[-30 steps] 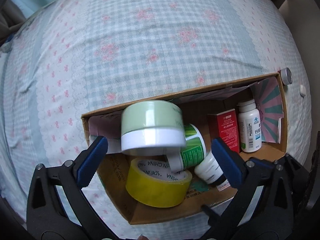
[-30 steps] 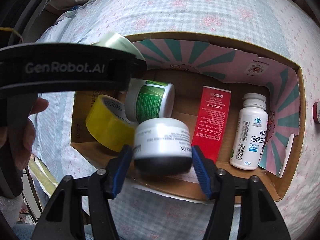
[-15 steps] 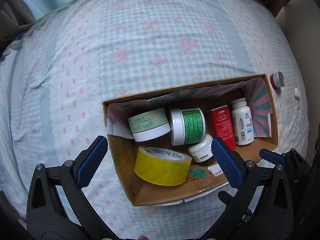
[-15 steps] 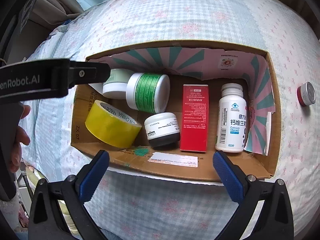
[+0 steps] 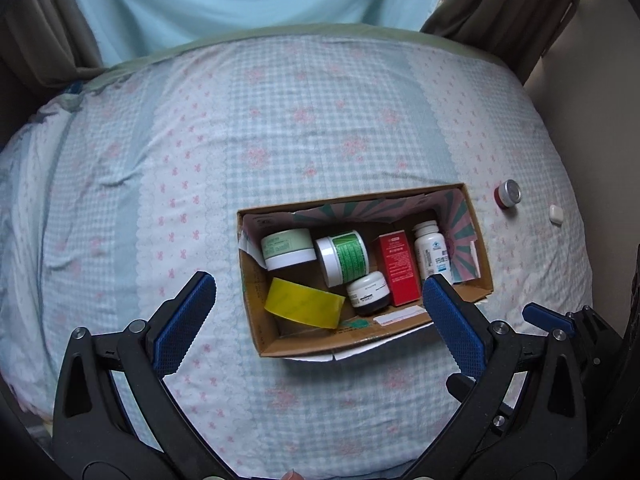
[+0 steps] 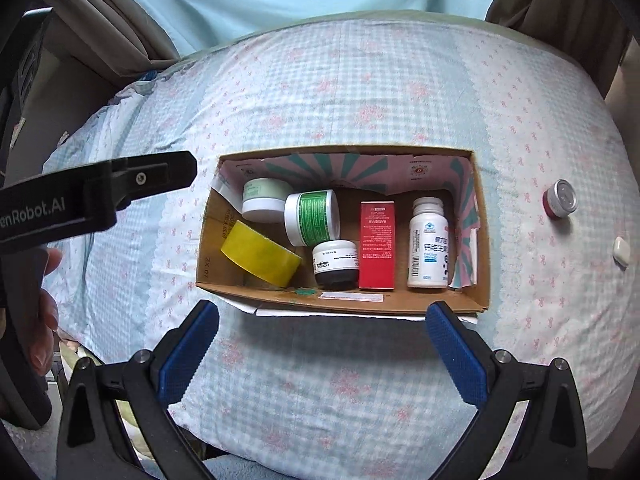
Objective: Organize rigid objects
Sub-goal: 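Lift both tools away from the box toward the silver tin and earbud case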
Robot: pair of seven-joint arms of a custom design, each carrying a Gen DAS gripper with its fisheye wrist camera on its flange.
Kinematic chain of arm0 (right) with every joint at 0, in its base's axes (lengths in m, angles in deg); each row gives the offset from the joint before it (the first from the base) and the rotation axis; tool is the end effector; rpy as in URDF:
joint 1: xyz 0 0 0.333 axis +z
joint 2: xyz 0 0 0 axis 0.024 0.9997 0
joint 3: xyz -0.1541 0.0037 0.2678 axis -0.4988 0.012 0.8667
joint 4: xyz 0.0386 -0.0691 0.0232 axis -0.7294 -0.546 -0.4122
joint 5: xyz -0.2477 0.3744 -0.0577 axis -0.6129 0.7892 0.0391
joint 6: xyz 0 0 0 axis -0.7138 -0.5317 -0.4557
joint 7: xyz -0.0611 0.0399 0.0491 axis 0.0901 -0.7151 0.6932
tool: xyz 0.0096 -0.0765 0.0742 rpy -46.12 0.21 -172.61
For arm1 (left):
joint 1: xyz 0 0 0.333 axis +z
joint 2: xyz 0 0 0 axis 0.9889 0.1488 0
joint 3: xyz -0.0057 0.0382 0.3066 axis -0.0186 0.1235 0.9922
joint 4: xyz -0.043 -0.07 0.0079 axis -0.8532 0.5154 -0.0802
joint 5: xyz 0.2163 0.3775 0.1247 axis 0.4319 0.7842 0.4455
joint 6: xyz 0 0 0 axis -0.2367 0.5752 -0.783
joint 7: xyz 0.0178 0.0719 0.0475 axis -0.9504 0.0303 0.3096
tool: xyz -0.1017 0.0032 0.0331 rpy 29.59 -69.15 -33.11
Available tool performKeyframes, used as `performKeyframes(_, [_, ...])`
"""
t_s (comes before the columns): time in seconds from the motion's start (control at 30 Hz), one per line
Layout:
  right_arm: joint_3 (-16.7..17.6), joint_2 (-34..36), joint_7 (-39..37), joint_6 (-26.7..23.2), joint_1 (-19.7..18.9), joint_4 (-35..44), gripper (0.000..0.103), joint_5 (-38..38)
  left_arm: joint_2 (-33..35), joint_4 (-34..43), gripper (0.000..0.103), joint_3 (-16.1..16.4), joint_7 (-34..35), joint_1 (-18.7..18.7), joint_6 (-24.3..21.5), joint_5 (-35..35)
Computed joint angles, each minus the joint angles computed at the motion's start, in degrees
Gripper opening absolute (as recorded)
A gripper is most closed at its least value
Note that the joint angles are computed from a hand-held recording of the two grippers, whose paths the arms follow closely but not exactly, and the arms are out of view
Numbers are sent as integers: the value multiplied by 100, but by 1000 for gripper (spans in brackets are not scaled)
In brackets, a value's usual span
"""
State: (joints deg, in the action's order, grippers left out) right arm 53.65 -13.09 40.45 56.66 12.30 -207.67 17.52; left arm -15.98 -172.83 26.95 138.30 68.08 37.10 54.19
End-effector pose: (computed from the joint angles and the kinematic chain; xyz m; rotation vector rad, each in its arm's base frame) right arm 0.4059 0.0790 0.5804 -2.0265 1.8763 0.0633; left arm 0.4621 -0.2510 0.6439 -1.9093 2.1991 -0.4469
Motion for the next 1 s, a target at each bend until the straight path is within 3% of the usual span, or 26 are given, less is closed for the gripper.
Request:
performKeyframes(0.23, [53,-733,398,-304,-406,50,103,-505,-356,-56,103,-52,195,-340,507,-406])
performKeyframes(0.5, [-298,-1620,398,-464,-1169,-28,103,-1269,-259,291,103,-621,-559,-578,936,-82])
performKeyframes(0.73, [-934,-1707,-322,-382,-1896,62,103,-1786,484,1049,103,-1349,-2063,-730,933,986])
performKeyframes(0.83, [-1298,-1524,-732,-278,-2149,146,103,-1752,1052,1536,103,-1707,-2905,-837,716,1712])
performKeyframes(1.0, [-1598,-1079,-1553,-10,-2498,239,103,-1722,2097,2275,103,-1892,-3654,-1265,514,2555])
